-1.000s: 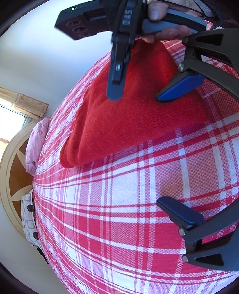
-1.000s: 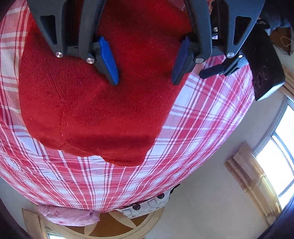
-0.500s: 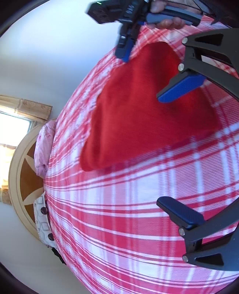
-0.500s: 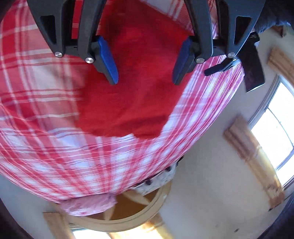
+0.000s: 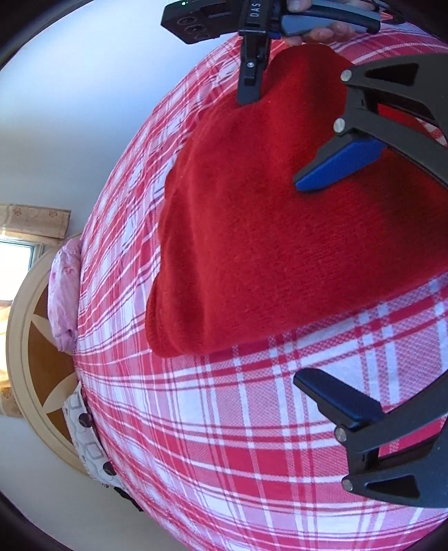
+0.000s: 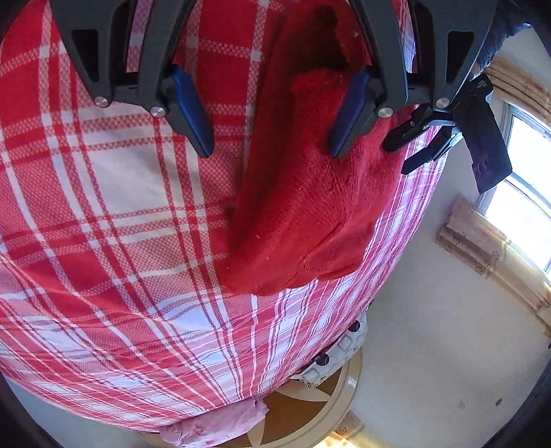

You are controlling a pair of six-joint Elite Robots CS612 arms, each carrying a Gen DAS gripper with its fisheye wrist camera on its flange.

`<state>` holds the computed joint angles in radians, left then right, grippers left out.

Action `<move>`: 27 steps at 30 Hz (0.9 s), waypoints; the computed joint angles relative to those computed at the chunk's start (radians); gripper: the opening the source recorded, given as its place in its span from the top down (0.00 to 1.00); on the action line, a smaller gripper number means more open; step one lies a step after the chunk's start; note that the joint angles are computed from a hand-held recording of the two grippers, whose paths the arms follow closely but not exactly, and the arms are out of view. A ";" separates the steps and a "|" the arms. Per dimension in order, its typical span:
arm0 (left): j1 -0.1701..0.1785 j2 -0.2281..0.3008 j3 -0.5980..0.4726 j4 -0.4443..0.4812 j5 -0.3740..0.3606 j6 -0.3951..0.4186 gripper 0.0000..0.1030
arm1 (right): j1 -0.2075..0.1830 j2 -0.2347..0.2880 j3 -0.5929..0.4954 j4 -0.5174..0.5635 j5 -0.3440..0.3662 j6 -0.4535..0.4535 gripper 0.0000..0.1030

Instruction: Fold small clothes

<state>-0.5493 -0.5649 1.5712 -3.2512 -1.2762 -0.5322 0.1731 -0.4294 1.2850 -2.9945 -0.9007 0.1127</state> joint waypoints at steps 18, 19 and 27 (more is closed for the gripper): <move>0.044 0.043 -0.028 -0.093 -0.182 -0.038 0.00 | -0.007 0.085 -0.090 -0.108 0.117 0.104 0.31; 0.044 0.039 -0.025 -0.092 -0.176 -0.034 0.00 | -0.009 0.089 -0.091 -0.125 0.126 0.119 0.31; 0.068 0.054 -0.045 -0.110 -0.221 -0.089 0.00 | 0.016 0.076 -0.098 -0.066 0.026 0.025 0.31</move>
